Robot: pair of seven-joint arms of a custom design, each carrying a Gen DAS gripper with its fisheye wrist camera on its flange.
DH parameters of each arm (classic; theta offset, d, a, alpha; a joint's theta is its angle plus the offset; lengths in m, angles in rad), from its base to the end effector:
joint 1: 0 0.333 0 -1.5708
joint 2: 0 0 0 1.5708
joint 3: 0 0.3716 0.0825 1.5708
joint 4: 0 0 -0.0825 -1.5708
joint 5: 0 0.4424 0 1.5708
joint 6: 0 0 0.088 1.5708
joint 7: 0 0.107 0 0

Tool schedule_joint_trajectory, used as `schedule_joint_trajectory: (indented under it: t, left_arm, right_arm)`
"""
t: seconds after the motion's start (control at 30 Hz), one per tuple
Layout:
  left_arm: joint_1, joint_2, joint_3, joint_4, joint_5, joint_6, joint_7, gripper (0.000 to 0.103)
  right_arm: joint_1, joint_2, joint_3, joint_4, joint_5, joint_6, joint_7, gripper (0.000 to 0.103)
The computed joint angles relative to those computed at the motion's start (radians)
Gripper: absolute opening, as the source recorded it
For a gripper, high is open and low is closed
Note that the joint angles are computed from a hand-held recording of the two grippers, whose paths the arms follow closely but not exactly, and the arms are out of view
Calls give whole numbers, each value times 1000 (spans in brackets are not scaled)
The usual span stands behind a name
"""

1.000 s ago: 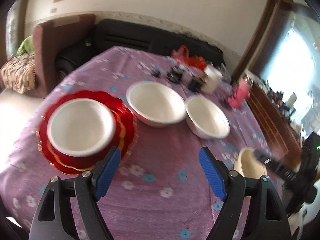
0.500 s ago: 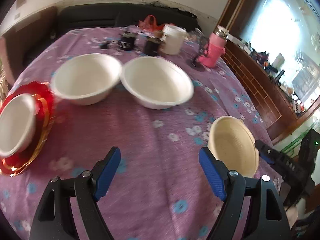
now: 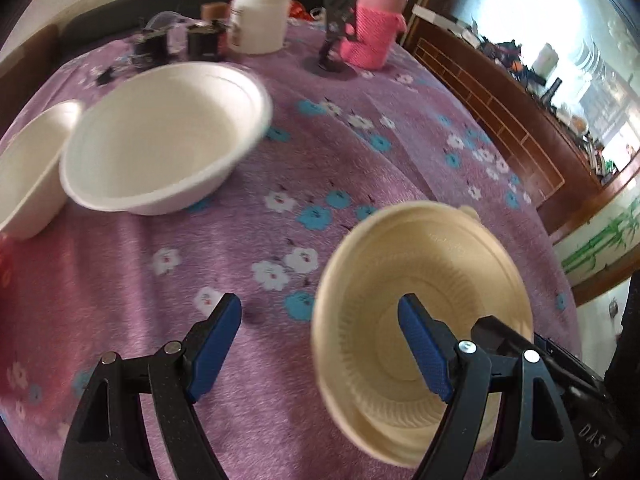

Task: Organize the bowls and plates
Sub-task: 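Carry the beige bowl over the white bowl on the red plates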

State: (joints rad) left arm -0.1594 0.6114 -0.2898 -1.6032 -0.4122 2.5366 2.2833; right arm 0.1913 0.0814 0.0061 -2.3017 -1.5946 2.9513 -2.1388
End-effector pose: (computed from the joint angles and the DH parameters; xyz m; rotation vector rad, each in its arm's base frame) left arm 0.7400 -0.3071 0.3311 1.1619 -2.7798 0.8457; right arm 0.5354 0.1745 0.3429 -0.8373 2.2485 -0.4124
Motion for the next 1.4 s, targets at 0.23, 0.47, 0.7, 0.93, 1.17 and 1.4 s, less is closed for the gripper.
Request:
schedule_joint_trajectory:
  t: [0.23,0.47,0.7,0.93,1.17,1.4]
  left_arm:
    - [4,-22,-8,-37,1,7,42,24]
    - [60,-83,-51,-111,-104,88,142,24]
    - [147,-147,-77,-149,-282,80,244,24]
    - [211,-161,-30,-119,-420,47,288,24]
    - [264,-117,23,-35,-440,60,232,24]
    - [298,-19,66,109,-359,92,78,24]
  right_arm:
    - [-13,32,-1,14,-53,43,87,26]
    - [27,-3,16,1,103,-56,-114,21]
    - [67,-2,31,54,176,-101,-249,21]
    - [123,92,35,202,325,-86,-487,21]
    - [170,282,52,462,574,-70,-843,21]
    - [163,497,138,770,826,-135,-1224,22]
